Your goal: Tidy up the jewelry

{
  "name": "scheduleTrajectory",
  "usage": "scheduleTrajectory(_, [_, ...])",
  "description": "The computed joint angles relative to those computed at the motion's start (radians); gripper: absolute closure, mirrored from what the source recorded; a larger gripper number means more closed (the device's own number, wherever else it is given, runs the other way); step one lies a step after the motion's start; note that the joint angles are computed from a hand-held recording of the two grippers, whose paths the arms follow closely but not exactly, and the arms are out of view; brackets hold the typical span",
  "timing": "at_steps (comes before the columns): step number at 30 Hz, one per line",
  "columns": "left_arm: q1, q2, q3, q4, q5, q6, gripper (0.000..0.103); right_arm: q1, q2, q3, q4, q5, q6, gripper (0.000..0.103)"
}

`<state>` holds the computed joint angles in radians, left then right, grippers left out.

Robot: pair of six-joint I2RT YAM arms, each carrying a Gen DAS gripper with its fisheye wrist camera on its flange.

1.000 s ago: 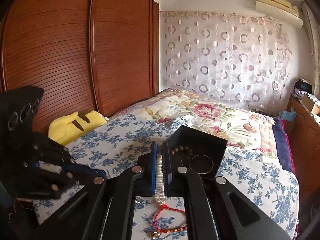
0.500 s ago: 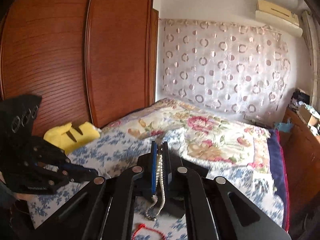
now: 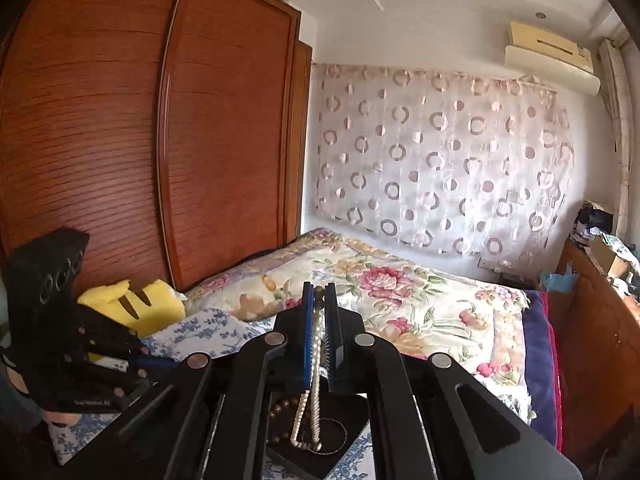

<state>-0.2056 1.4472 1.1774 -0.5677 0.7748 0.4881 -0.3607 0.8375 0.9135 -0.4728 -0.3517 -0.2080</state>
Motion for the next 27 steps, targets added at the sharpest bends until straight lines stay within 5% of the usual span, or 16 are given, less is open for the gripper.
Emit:
scheduleTrajectory(11, [-0.113, 0.135, 0.026, 0.124, -0.138, -0.078, 0.102, 0.038, 0.152, -0.203, 0.079, 0.079, -0.005, 0.095])
scheduleTrajectory(12, [-0.126, 0.149, 0.032, 0.134, -0.154, -0.085, 0.102, 0.053, 0.155, -0.219, 0.092, 0.097, 0.003, 0.093])
scheduleTrajectory(14, [-0.144, 0.17, 0.041, 0.143, -0.175, -0.093, 0.102, 0.054, 0.166, -0.245, 0.102, 0.102, 0.005, 0.069])
scheduleTrajectory(15, [-0.155, 0.178, 0.042, 0.149, -0.182, -0.095, 0.102, 0.051, 0.167, -0.255, 0.102, 0.099, 0.007, 0.068])
scheduleTrajectory(27, [-0.221, 0.25, 0.082, 0.157, -0.248, -0.127, 0.099, -0.066, 0.031, -0.395, 0.078, 0.046, -0.044, 0.068])
